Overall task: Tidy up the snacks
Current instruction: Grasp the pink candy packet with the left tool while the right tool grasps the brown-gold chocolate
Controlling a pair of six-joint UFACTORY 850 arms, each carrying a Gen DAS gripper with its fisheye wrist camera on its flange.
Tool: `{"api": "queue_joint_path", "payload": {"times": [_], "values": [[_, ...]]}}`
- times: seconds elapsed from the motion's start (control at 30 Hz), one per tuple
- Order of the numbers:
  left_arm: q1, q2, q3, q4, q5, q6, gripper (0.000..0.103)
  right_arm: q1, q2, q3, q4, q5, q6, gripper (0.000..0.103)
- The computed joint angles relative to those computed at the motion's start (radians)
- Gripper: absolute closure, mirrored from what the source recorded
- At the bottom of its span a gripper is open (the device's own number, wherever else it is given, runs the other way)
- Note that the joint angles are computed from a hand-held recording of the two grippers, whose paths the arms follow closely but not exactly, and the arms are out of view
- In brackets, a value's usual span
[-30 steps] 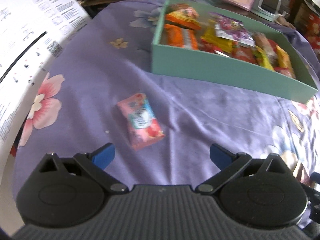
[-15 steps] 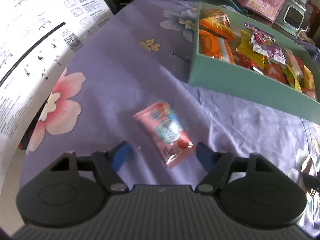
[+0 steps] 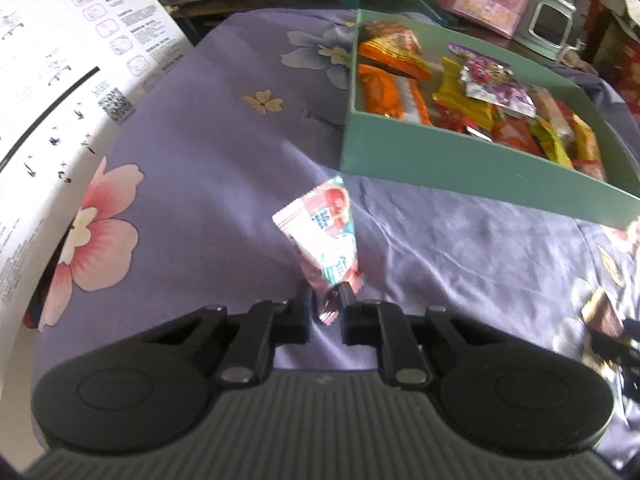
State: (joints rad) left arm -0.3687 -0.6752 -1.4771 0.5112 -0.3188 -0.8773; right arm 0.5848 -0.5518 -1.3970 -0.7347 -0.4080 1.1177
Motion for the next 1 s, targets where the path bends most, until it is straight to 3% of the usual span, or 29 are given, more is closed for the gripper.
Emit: {"api": "queue_joint_path", "payload": {"times": [0.2, 0.23, 0.3, 0.33, 0.37, 0.43, 0.63, 0.7, 0.73, 0.8, 0.9, 1.0], "values": [[-0.003, 0.014, 0.021, -0.075, 0.007, 0.076, 0.091, -0.008, 0.007, 0.011, 0.006, 0.021, 0.003, 0.051], [-0.002, 0.016, 0.024, -0.064, 0.012, 0.059, 0.087, -0.009, 0.009, 0.014, 0.007, 0.023, 0.000, 0.051], [0.000, 0.019, 0.026, -0.059, 0.015, 0.035, 0.067, -0.008, 0.012, 0.019, -0.004, 0.026, 0.013, 0.051], [-0.001, 0.019, 0.025, -0.016, 0.009, -0.023, 0.052, -0.005, 0.012, 0.018, -0.011, 0.022, 0.024, 0.051], [-0.002, 0.019, 0.023, 0.042, 0.002, -0.093, 0.046, -0.004, 0.012, 0.018, -0.014, 0.021, 0.027, 0.051], [0.002, 0.014, 0.011, 0.073, -0.006, -0.139, 0.046, -0.002, 0.010, 0.015, -0.017, 0.016, 0.033, 0.051], [0.020, -0.039, -0.070, -0.087, -0.055, -0.034, 0.046, -0.001, 0.004, -0.002, 0.032, 0.001, 0.012, 0.049], [0.017, -0.052, -0.088, -0.066, -0.051, -0.075, 0.057, 0.000, 0.000, -0.007, 0.034, -0.006, 0.009, 0.049], [0.017, -0.061, -0.101, -0.087, -0.040, -0.052, 0.071, 0.001, -0.002, -0.009, 0.034, -0.010, 0.008, 0.049], [0.013, -0.077, -0.125, -0.129, -0.022, 0.023, 0.071, 0.001, -0.003, -0.013, 0.039, -0.014, 0.001, 0.049], [-0.016, -0.092, -0.143, -0.007, -0.027, 0.000, 0.072, -0.002, -0.001, -0.010, 0.052, -0.011, -0.006, 0.049], [-0.026, -0.094, -0.138, 0.001, -0.024, 0.030, 0.071, 0.000, -0.002, -0.010, 0.040, -0.014, -0.001, 0.049]]}}
